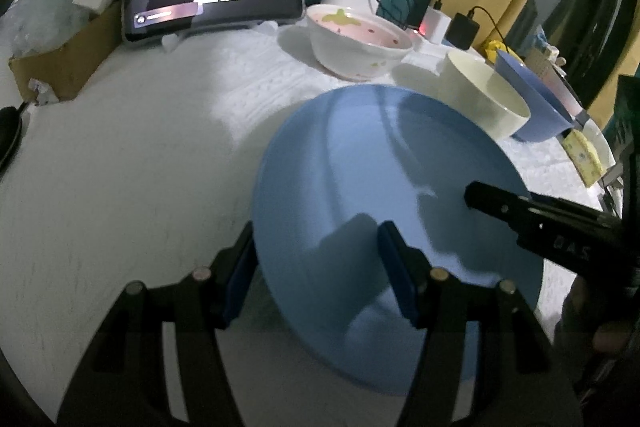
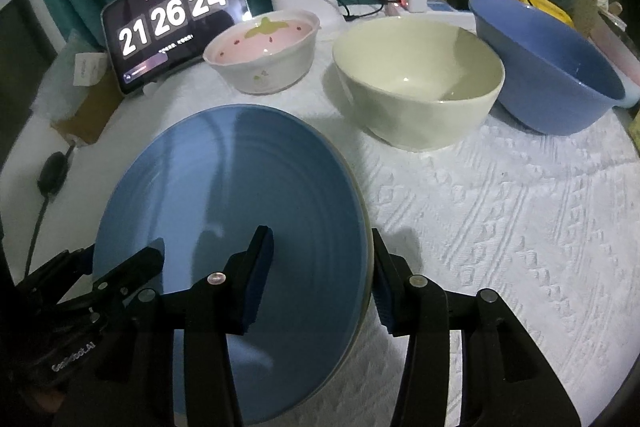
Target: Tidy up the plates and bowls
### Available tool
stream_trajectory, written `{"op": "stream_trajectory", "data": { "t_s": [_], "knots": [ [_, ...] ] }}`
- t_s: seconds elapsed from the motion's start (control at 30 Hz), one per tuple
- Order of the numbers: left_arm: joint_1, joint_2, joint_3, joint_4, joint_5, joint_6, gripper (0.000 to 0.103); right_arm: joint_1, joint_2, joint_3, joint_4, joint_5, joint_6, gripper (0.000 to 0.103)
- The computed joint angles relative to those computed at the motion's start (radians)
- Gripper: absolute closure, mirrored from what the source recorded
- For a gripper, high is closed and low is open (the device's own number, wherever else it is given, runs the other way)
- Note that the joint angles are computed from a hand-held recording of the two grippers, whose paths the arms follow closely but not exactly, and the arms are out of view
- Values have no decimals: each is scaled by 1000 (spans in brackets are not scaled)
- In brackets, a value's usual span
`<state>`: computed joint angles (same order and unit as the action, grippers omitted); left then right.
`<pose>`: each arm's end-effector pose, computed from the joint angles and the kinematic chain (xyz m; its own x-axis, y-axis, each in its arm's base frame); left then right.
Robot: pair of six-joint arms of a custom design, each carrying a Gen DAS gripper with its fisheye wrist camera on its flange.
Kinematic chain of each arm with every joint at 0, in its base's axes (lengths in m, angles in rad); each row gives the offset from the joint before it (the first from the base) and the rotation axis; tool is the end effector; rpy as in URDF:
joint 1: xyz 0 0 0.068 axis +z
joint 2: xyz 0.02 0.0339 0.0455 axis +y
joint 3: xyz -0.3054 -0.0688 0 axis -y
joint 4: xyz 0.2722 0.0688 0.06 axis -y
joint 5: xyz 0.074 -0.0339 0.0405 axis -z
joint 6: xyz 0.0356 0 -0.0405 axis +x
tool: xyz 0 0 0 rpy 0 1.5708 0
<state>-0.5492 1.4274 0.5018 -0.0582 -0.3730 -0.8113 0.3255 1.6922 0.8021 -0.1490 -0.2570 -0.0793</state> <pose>0.2177 -0.1180 0.1451 -0.7167 -0.3531 -0.6014 -0.2988 0.9346 -0.1927 0.3097 0.1141 0.1494 -0.7800 -0.3441 -0.5228 -0.4947 0.8506 0.1782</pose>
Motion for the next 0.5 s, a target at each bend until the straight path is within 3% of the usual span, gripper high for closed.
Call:
{"op": "stream_trajectory", "data": {
  "t_s": [0.37, 0.5],
  "knots": [
    [-3, 22, 14, -4, -16, 19, 42, 7, 23, 15, 8, 18, -10, 52],
    [-32, 1, 12, -19, -82, 12, 41, -1, 20, 14, -1, 4, -22, 52]
  ]
}}
